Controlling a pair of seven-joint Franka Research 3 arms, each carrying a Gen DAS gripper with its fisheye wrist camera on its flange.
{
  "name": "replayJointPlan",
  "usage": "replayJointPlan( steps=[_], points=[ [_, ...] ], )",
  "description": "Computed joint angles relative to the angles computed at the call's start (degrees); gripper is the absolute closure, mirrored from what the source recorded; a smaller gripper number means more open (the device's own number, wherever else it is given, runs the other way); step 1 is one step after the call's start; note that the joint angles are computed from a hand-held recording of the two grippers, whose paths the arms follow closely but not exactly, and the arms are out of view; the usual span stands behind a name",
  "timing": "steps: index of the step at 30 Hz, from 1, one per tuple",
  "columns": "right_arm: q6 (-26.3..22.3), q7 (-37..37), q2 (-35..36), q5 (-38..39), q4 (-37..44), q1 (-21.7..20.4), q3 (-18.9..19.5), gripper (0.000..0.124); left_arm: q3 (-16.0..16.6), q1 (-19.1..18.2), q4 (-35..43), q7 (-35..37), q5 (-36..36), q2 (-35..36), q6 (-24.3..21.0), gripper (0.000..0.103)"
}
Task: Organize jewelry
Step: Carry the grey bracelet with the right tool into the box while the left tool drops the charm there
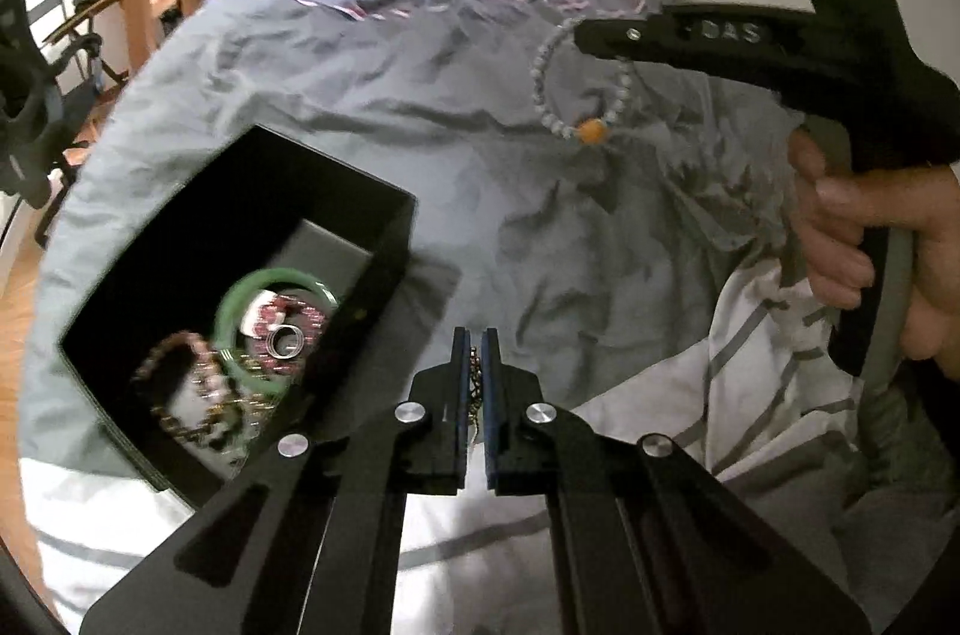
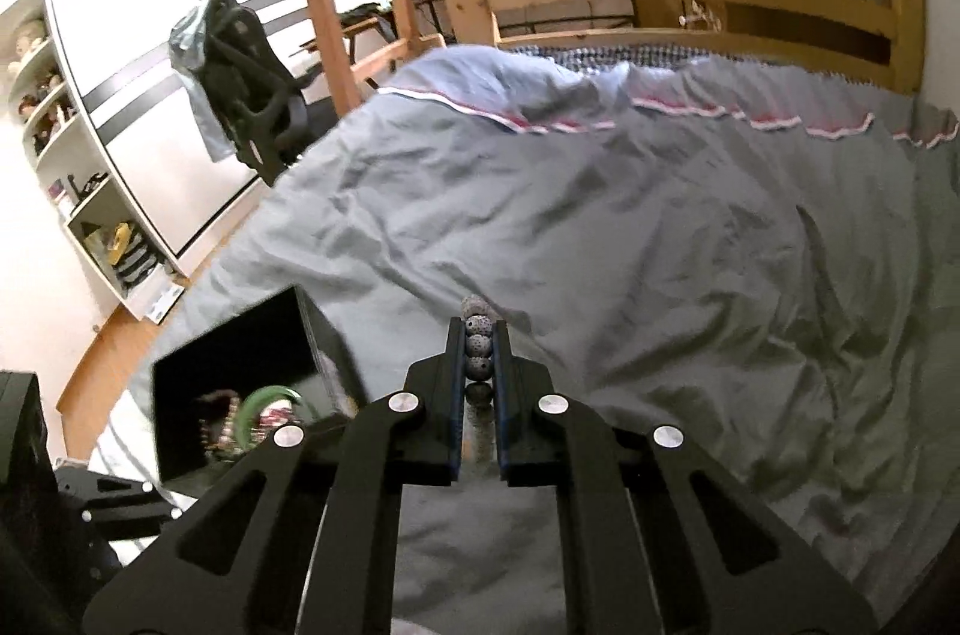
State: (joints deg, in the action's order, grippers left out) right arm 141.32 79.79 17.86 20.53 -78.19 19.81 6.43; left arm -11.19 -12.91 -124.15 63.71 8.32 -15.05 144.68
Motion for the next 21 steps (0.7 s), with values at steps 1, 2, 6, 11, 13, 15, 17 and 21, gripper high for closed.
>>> replayJointPlan(
  steps=[1, 2, 6, 11, 13, 15, 17, 21],
  points=[
    [-0.2, -0.1, -0.5, 0.1, 0.0, 0.0, 0.1, 0.115, -0.1, 0.2, 0.0, -0.5, 0.5, -0.9, -0.6, 0.099],
    [-0.1, -0.3, -1.0, 0.2, -0.2, 0.0, 0.2, 0.115, -0.2, 0.4, 0.0, -0.9, 0.9, -1.6, -1.1, 0.099],
    [-0.7, -0.8, -2.8, 0.3, -0.1, 0.3, 0.4, 0.115, -0.4, 1.0, 0.6, -2.3, 2.7, -4.0, -3.2, 0.099],
    [-1.4, -1.7, -4.2, 0.7, 0.0, 0.8, 0.7, 0.115, -0.3, 2.0, 0.2, -4.3, 4.6, -7.7, -4.5, 0.099],
    [-1.4, -1.8, -4.6, 0.7, 0.0, 1.2, 0.9, 0.115, 0.0, 2.3, -0.1, -4.6, 5.0, -9.0, -5.2, 0.099],
    [-1.6, -1.8, -4.7, 0.9, 0.3, 1.6, 1.1, 0.115, 0.1, 2.7, -0.3, -4.9, 5.5, -9.9, -5.7, 0.099],
    [-1.8, -1.8, -4.7, 0.8, 0.6, 2.1, 1.2, 0.115, 0.5, 3.0, -0.7, -5.0, 5.7, -10.9, -5.9, 0.099],
    [-1.8, -1.7, -3.8, 0.6, 1.9, 3.3, 1.7, 0.115, 0.9, 3.7, -1.6, -5.2, 6.1, -12.5, -6.5, 0.099]
  ],
)
